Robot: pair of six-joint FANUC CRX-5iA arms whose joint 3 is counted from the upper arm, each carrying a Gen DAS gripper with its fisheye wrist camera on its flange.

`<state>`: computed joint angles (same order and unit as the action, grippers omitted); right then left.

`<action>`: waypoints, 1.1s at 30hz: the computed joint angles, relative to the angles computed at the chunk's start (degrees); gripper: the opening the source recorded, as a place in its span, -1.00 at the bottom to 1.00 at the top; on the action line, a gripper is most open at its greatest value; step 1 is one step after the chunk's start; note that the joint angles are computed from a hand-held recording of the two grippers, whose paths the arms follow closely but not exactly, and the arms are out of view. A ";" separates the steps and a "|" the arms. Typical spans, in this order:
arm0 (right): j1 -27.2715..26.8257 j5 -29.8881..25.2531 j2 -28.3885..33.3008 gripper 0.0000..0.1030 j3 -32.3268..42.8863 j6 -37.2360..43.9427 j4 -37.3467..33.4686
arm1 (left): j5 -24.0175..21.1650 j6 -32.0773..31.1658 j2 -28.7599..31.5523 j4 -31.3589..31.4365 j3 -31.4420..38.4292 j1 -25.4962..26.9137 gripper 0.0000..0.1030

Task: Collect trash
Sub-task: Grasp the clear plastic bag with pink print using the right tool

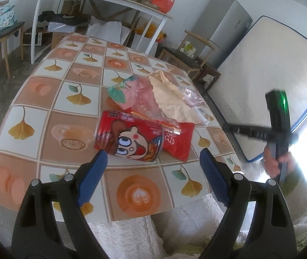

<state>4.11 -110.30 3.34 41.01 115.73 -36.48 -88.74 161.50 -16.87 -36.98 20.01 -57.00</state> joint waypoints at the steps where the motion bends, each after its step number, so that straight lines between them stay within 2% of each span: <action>1: -0.36 0.14 -0.14 -0.88 -0.56 -0.02 0.23 | -0.07 -0.36 0.43 0.30 0.37 0.24 0.61; 2: -1.03 0.07 0.49 -0.84 -0.29 -0.50 0.20 | -0.30 -0.69 0.81 0.33 0.81 0.33 0.61; 4: -2.28 1.15 2.59 -0.59 1.75 -2.72 -0.03 | -1.26 -1.51 1.85 0.05 2.02 0.09 0.61; 6: -3.55 2.57 4.97 -0.09 4.62 -4.59 -1.52 | -2.73 -2.27 3.04 -0.78 3.47 -0.43 0.61; 8: -4.13 4.47 7.95 0.15 8.56 -6.34 -2.54 | -3.22 -2.44 3.66 -1.08 4.16 -0.60 0.61; 10: -3.00 4.67 13.15 0.19 15.17 -10.44 -2.14 | -3.41 -2.18 3.99 -0.98 4.50 -0.45 0.61; 14: 1.01 1.18 24.75 0.19 29.31 -21.84 1.10 | -4.14 -1.97 4.42 -0.67 4.99 0.11 0.61; 17: 3.52 -1.64 31.15 0.19 36.66 -27.43 2.88 | -5.19 -1.68 4.62 -0.78 5.42 0.24 0.61; 18: 4.29 -1.10 31.09 0.08 35.56 -27.38 4.08 | -5.50 -1.57 4.60 -0.84 5.49 0.24 0.61; 19: 5.35 -0.99 31.36 -0.04 34.95 -26.80 5.55 | -6.05 -1.42 4.59 -1.06 5.65 0.14 0.61; 21: 6.88 -0.77 30.40 -0.67 32.24 -25.09 8.19 | -6.91 -1.10 4.55 -1.64 5.85 -0.16 0.61; 22: 7.41 0.28 29.01 -0.79 29.48 -23.96 9.89 | -7.12 -0.89 4.47 -1.86 5.82 -0.32 0.61; 25: 7.36 3.47 24.84 -0.86 22.82 -22.75 12.61 | -7.04 -0.14 3.81 -1.68 5.05 -0.08 0.61; 31: 0.31 2.97 18.41 -0.88 14.84 -25.43 7.70 | -4.94 -0.09 2.73 -0.45 3.30 0.84 0.61; 33: -3.51 2.06 15.94 -0.88 12.13 -27.05 4.49 | -4.37 0.05 2.51 -0.45 2.93 0.69 0.61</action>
<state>0.61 -108.24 19.28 53.14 88.67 -31.99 -93.11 161.54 -14.36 -37.43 22.94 -56.31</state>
